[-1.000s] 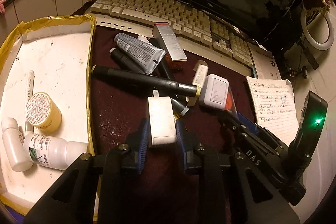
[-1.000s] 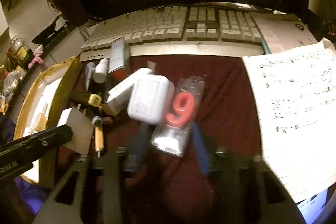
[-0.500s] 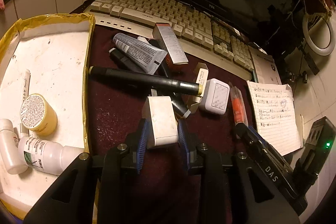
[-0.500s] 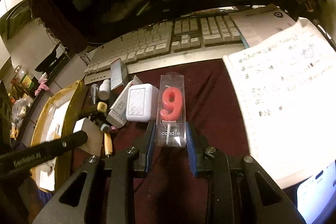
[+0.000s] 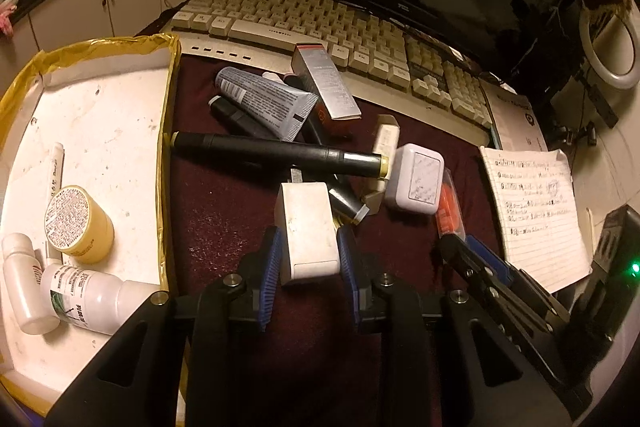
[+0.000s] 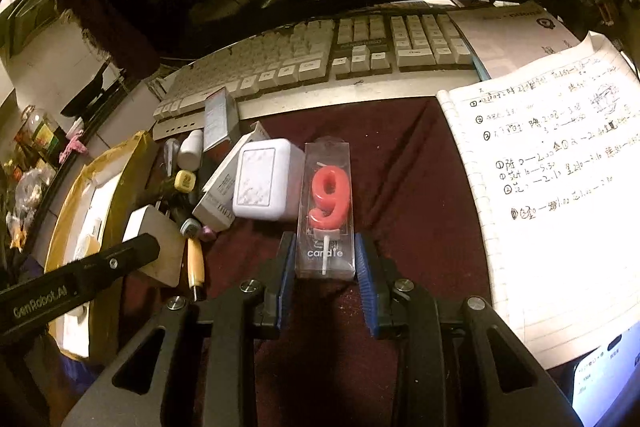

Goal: Organize objects
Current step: 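Lift the white charger and the candle pack off the desk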

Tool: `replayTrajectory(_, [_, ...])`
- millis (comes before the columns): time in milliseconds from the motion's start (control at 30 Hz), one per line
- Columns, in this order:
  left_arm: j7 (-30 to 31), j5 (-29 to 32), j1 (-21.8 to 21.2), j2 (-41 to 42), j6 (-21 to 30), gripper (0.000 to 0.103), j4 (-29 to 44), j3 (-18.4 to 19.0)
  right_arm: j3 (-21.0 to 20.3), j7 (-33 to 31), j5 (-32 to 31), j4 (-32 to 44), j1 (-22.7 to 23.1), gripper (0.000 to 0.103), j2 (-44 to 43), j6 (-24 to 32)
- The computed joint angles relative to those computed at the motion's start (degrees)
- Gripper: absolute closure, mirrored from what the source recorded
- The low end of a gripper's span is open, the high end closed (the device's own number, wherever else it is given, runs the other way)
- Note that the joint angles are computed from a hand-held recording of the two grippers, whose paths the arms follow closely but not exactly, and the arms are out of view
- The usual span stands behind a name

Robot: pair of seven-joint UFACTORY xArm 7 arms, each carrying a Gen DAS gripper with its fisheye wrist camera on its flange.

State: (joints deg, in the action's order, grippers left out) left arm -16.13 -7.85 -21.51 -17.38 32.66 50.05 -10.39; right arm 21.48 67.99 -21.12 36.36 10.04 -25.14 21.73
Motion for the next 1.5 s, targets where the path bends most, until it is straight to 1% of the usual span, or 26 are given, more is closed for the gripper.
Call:
replayTrajectory(67, [0.29,-0.38,-0.09,0.01,0.07,0.078,0.02,0.26,-0.54,-0.8,0.82,-0.54,1.1,0.077,-0.33,-0.78])
replayTrajectory(167, [0.35,-0.54,-0.05,-0.14,0.1,0.078,-0.09,0.28,0.99,-0.76,-0.19,0.31,1.02,0.078,-0.15,0.93])
replayTrajectory(267, [0.22,-0.46,-0.03,-0.25,0.2,0.078,-0.12,0.2,-0.68,-3.75,1.87,0.38,3.75,0.077,0.67,0.41])
replayTrajectory(300, [0.34,-0.36,-0.05,-0.39,0.28,0.078,-0.18,0.17,-0.05,-3.28,1.41,0.48,3.32,0.077,0.55,0.68])
replayTrajectory(367, [0.64,-0.48,-0.23,-0.91,0.44,0.079,-0.54,0.21,-0.25,-3.06,1.49,0.2,3.07,0.078,0.39,0.2])
replayTrajectory(467, [3.09,-3.95,-1.58,-1.7,0.86,0.08,-0.99,1.66,-0.1,-1.98,1.47,-0.08,2.14,0.078,0.35,-0.36])
replayTrajectory(533, [5.25,-7.38,-2.61,-1.92,1.6,0.08,-0.94,2.92,-0.86,-1.7,2.32,-0.95,2.19,0.078,-0.03,-1.98])
replayTrajectory(667, [8.43,-12.61,-3.28,-2.25,3.73,0.08,-0.63,4.25,0.44,1.77,2.54,-2.64,0.19,0.078,-2.76,-2.18])
replayTrajectory(800, [9.01,-13.73,-2.72,-3.45,4.86,0.081,-1.06,3.63,1.96,4.11,1.83,-3.69,-1.95,0.078,-4.71,-2.67])
replayTrajectory(867, [10.47,-15.43,-3.08,-3.92,5.54,0.081,-1.27,4.34,3.12,5.43,0.9,-4.11,-3.29,0.078,-5.66,-3.4])
replayTrajectory(1000, [13.59,-20.72,-4.2,-5.24,6.7,0.081,-2.05,5.88,4.28,6.13,-0.16,-4.47,-4.71,0.078,-6.41,-4.8])
replayTrajectory(1100, [17.46,-25.5,-5.44,-5.59,9.07,0.081,-1.84,7.31,5.73,8.41,-0.55,-5.63,-6.43,0.078,-8.78,-5.34])
replayTrajectory(1167, [18.76,-27.13,-5.34,-5.65,10.93,0.081,-1.67,7.33,5.2,8.64,0.44,-6.34,-5.95,0.078,-9.56,-5.22])
replayTrajectory(1233, [19.62,-28.59,-5.1,-5.91,12.25,0.081,-1.91,7.21,3.53,6.98,1.9,-6.68,-3.91,0.078,-9.11,-5.32])
replayTrajectory(1267, [20.13,-29.63,-5.07,-6.29,12.63,0.081,-2.28,7.26,3.4,6.74,2.35,-6.87,-3.58,0.078,-9.26,-5.36])
replayTrajectory(1367, [20.28,-30.63,-4.41,-7.73,12.76,0.081,-3.21,6.75,4.19,6.88,2.85,-7.49,-3.63,0.078,-10.58,-5.58])
replayTrajectory(1500, [21.21,-32.46,-4.22,-9.84,12.28,0.081,-4.28,7.32,5.24,6.57,3.43,-7.48,-3.57,0.078,-11.71,-7.34])
